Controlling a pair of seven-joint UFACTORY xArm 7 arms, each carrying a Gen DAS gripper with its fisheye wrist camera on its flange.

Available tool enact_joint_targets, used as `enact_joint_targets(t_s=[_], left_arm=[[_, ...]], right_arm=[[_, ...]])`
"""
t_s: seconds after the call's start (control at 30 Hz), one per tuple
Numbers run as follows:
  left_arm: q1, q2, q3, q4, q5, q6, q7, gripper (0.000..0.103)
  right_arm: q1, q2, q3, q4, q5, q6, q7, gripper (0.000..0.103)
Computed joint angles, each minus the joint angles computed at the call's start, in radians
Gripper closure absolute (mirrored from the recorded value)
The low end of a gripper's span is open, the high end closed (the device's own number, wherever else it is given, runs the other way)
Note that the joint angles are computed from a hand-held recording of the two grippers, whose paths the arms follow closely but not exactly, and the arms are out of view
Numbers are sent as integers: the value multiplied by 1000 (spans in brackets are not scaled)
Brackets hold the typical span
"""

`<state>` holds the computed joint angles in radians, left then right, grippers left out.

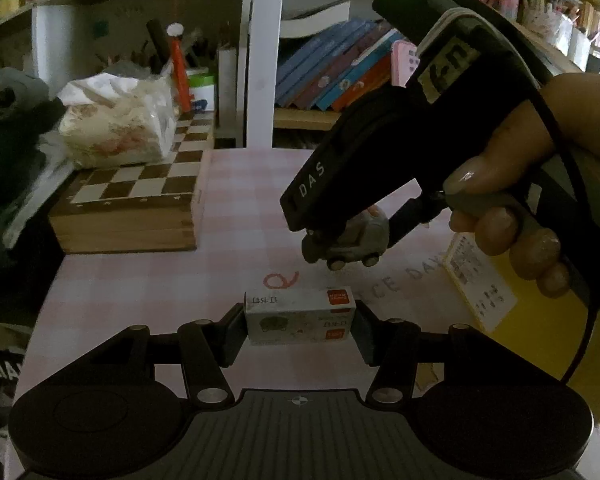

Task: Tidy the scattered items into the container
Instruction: 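Lift and carry the toy car and white box toward the yellow box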

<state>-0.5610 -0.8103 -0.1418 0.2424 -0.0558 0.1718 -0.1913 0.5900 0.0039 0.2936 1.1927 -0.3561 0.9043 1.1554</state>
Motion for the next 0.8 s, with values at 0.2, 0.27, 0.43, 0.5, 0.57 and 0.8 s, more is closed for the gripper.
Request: enact_joint_targets(t_s=[0.2, 0.27, 0.43, 0.5, 0.57, 0.8], left_arm=[[-18, -138, 3, -41, -3, 87, 0, 49], [-24, -191, 6, -56, -7, 126, 1, 49], [-34, -350, 1, -93, -14, 243, 3, 49], [-37, -418, 0, -104, -17, 301, 5, 49], [-38, -487, -3, -113, -20, 360, 7, 49], [-27, -712, -2, -121, -34, 567, 37, 49]], right_arm=[[22, -40, 27, -15, -31, 4, 64, 41], [28, -59, 39, -23, -43, 10, 90, 41], [41, -108, 75, -54, -62, 12, 159, 41], [47, -126, 92, -61, -69, 25, 179, 41], [54, -145, 107, -72, -68, 25, 198, 41], [76, -186, 171, -81, -96, 51, 275, 41]])
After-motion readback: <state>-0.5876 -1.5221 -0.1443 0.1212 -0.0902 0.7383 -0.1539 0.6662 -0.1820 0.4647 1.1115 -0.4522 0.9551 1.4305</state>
